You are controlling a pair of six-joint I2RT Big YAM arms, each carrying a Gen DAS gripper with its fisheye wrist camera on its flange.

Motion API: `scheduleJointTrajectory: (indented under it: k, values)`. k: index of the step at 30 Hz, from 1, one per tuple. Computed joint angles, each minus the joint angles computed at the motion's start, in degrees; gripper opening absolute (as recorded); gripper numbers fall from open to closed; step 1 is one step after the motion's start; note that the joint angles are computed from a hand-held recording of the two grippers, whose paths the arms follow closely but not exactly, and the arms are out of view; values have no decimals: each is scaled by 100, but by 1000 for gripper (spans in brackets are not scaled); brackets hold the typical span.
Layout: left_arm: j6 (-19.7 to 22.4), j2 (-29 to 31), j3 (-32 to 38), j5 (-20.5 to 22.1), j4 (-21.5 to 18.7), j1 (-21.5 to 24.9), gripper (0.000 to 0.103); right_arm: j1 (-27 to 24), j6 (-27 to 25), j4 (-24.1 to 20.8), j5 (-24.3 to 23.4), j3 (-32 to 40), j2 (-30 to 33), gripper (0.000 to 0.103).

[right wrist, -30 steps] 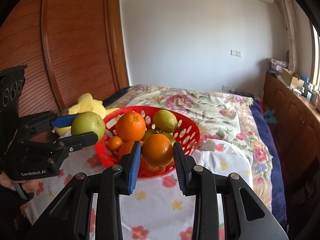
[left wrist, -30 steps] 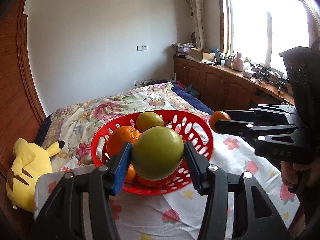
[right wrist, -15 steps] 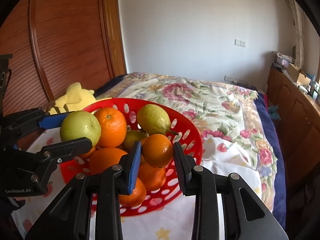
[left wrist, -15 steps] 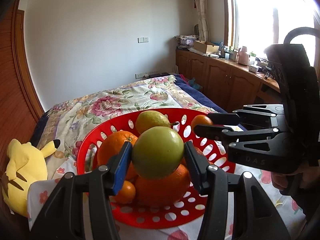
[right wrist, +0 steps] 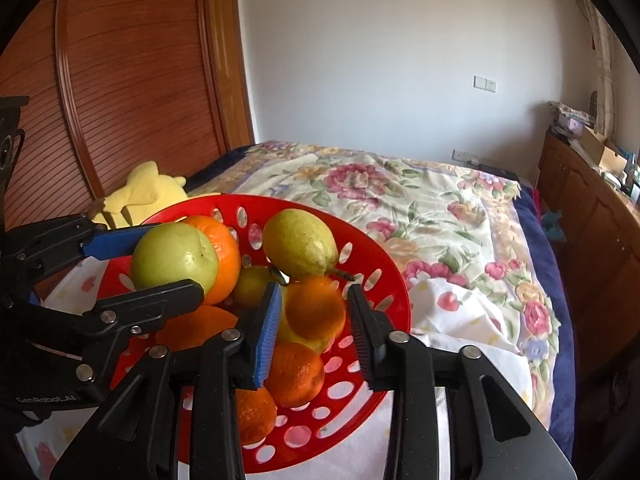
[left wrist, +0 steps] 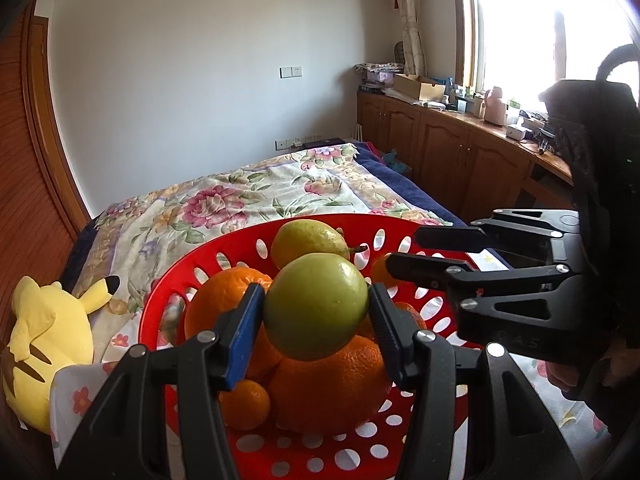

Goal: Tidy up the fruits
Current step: 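Open the left tool to drop the green fruit while the right tool releases the tangerine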

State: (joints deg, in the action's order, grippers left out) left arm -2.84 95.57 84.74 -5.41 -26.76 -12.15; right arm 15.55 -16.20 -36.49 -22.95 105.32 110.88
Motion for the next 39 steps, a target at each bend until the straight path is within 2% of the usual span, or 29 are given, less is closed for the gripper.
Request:
scheduleJointTrajectory:
  k: [14, 20, 31, 39]
  values:
    - [105, 572, 939, -312, -651, 28, 52, -150, 151, 324, -150, -338, -283, 36]
    - [3, 673, 1126, -342, -843, 55, 53, -151, 114, 379, -189, -427, -324, 36]
    - [-69, 413, 738, -327, -604, 54, 56, -139, 158, 436, -108, -608, -423, 36]
    - [-194, -16, 261, -341, -342, 75, 58, -132, 226, 550, -37, -944, -670, 36]
